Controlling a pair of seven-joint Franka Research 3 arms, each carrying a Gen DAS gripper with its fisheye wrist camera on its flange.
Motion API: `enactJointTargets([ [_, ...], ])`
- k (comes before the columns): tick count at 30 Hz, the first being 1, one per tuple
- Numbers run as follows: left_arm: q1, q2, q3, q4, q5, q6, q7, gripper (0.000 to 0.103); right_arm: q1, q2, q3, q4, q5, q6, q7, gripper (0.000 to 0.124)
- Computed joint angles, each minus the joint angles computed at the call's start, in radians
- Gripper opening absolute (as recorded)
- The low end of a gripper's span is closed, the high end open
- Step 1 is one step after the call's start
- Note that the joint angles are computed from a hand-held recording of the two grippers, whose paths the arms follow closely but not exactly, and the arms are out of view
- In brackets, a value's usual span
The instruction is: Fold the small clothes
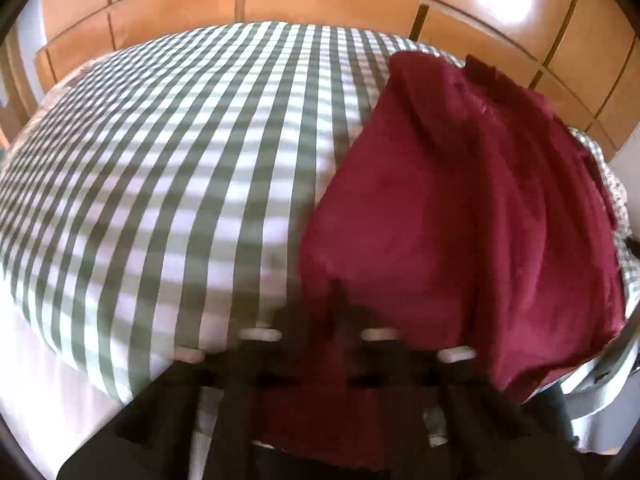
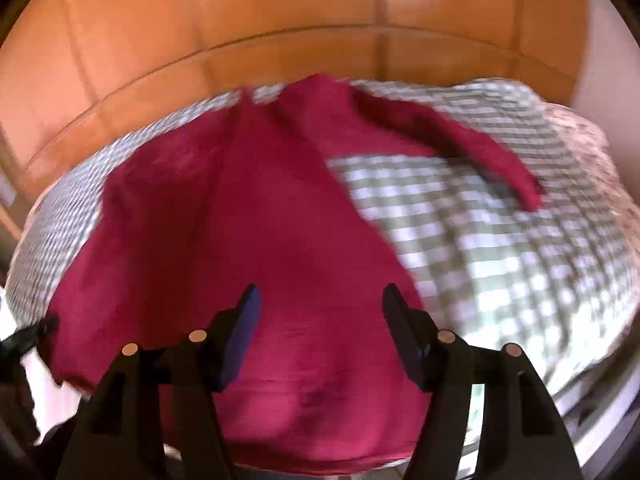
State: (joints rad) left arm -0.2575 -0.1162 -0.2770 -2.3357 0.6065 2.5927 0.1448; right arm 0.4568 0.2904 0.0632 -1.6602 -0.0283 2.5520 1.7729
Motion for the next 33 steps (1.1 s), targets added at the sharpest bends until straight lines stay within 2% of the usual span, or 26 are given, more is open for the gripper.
enactJointTargets([
  [4,0.039,-0.056,0.008,0.011,0.087,-0.15,-0.029,0.006,0.006,0.059,0.06,0.062,0.085,-0.05,-0.126,0.063],
  [7,0.095,-0.095,0.025,0.016,0.159,-0.255,-0.049,0.005,0.023,0.086,0.083,0.086,0.132,-0.077,-0.205,0.063],
  [10,0.147,-0.114,0.052,0.036,0.198,-0.318,-0.039,0.005,0.042,0.115,0.091,0.121,0.159,-0.111,-0.261,0.062],
  [14,0.205,-0.068,0.068,0.129,0.274,-0.434,-0.008,0.005,0.057,0.155,0.099,0.171,0.199,-0.163,-0.323,0.062],
  [18,0.236,0.008,0.1,0.242,0.327,-0.51,-0.007,0.005,0.083,0.178,0.098,0.195,0.21,-0.193,-0.355,0.062],
  [21,0.248,0.051,0.134,0.289,0.271,-0.454,0.027,0.007,0.104,0.204,0.088,0.231,0.2,-0.201,-0.344,0.062],
  [22,0.247,0.069,0.136,0.306,0.257,-0.454,0.027,0.017,0.104,0.212,0.087,0.243,0.204,-0.205,-0.343,0.062],
  [23,0.243,0.076,0.136,0.31,0.245,-0.446,0.025,0.04,0.107,0.218,0.087,0.254,0.206,-0.209,-0.339,0.063],
  [24,0.236,0.069,0.133,0.297,0.251,-0.425,0.005,0.055,0.105,0.222,0.087,0.262,0.212,-0.215,-0.341,0.063],
  [25,0.229,0.051,0.127,0.269,0.278,-0.39,-0.036,0.075,0.101,0.223,0.089,0.263,0.221,-0.216,-0.345,0.063],
  [26,0.221,0.038,0.12,0.244,0.293,-0.353,-0.07,0.075,0.102,0.224,0.089,0.265,0.223,-0.216,-0.346,0.064],
  [28,0.207,0.003,0.116,0.182,0.26,-0.23,-0.086,0.075,0.099,0.233,0.094,0.274,0.235,-0.215,-0.358,0.064],
  [32,0.167,-0.053,0.103,0.013,0.146,0.165,-0.078,0.074,0.071,0.203,0.084,0.248,0.279,-0.173,-0.35,0.06],
  [33,0.156,-0.052,0.094,-0.012,0.118,0.231,-0.058,0.073,0.071,0.193,0.072,0.239,0.27,-0.156,-0.332,0.06],
])
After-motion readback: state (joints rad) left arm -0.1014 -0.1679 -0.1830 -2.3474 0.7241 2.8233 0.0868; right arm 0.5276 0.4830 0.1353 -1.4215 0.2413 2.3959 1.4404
